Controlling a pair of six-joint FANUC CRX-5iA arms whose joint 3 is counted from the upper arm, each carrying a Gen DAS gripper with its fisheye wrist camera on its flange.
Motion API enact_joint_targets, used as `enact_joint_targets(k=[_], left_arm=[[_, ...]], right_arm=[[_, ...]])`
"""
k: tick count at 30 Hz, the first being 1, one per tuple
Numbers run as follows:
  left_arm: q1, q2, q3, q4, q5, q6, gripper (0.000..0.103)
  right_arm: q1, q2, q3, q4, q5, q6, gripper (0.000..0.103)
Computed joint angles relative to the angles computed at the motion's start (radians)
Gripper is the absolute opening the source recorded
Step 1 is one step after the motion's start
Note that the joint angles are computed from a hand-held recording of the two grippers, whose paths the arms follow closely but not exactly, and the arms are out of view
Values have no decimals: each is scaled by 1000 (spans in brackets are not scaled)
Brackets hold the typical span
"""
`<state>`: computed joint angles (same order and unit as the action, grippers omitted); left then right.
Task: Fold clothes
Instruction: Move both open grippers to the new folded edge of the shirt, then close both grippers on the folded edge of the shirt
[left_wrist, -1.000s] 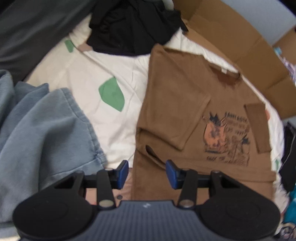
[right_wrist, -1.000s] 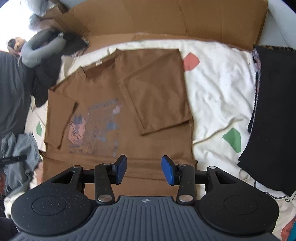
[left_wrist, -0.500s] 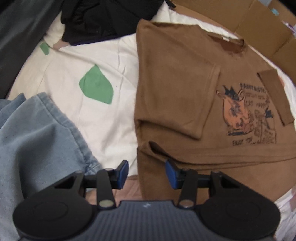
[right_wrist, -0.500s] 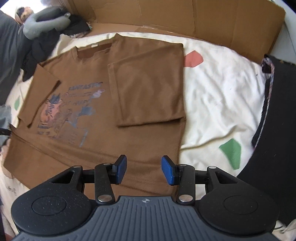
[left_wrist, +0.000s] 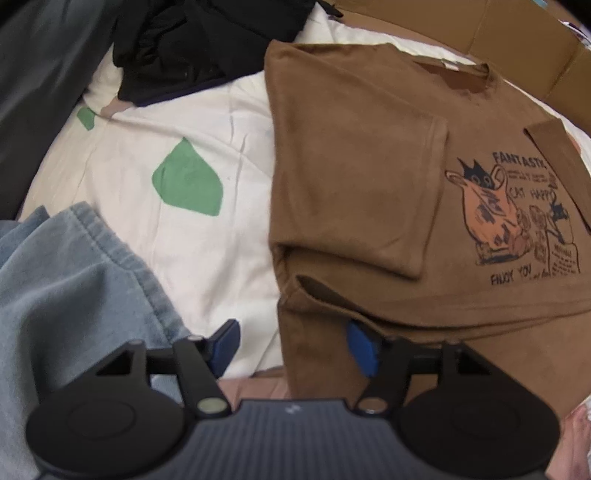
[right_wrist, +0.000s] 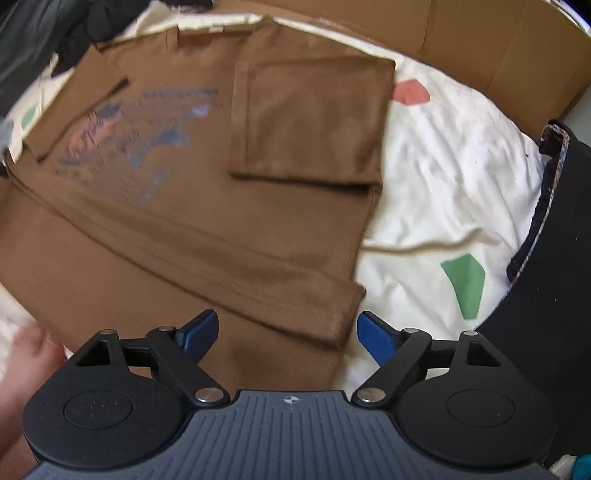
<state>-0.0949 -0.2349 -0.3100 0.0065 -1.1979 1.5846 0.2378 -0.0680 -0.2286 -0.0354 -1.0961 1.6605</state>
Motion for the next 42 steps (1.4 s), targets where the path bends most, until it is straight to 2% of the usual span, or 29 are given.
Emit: enact_joint_targets(k=[9, 18, 29, 35, 37, 38, 39, 41, 42], left_arm=[[0, 18, -28, 31, 37, -42, 68], [-6, 12, -41, 29, 108, 21, 68], [4, 23, -23, 11, 136, 111, 66], [17, 19, -30, 25, 137, 95, 64], [19, 20, -33, 33, 143, 87, 62], [21, 22, -35, 36, 145, 82, 62], [22, 23, -36, 40, 147, 77, 62], [28, 22, -43, 53, 152, 64, 50], [33, 21, -48, 63, 154, 57, 47]], right_arm=[[12, 5, -78, 108, 67, -62, 90], [8, 38, -69, 158, 123, -78, 90], [-34, 101, 33, 154, 177, -113, 90], [-67, 116, 76, 87, 171, -77, 90], [-76, 117, 82, 50, 161, -52, 88], [-82, 121, 89, 25, 150, -33, 83], [-90, 127, 101, -4, 134, -11, 69], [-102, 145, 121, -47, 107, 21, 53], [-107, 152, 127, -63, 97, 32, 48]])
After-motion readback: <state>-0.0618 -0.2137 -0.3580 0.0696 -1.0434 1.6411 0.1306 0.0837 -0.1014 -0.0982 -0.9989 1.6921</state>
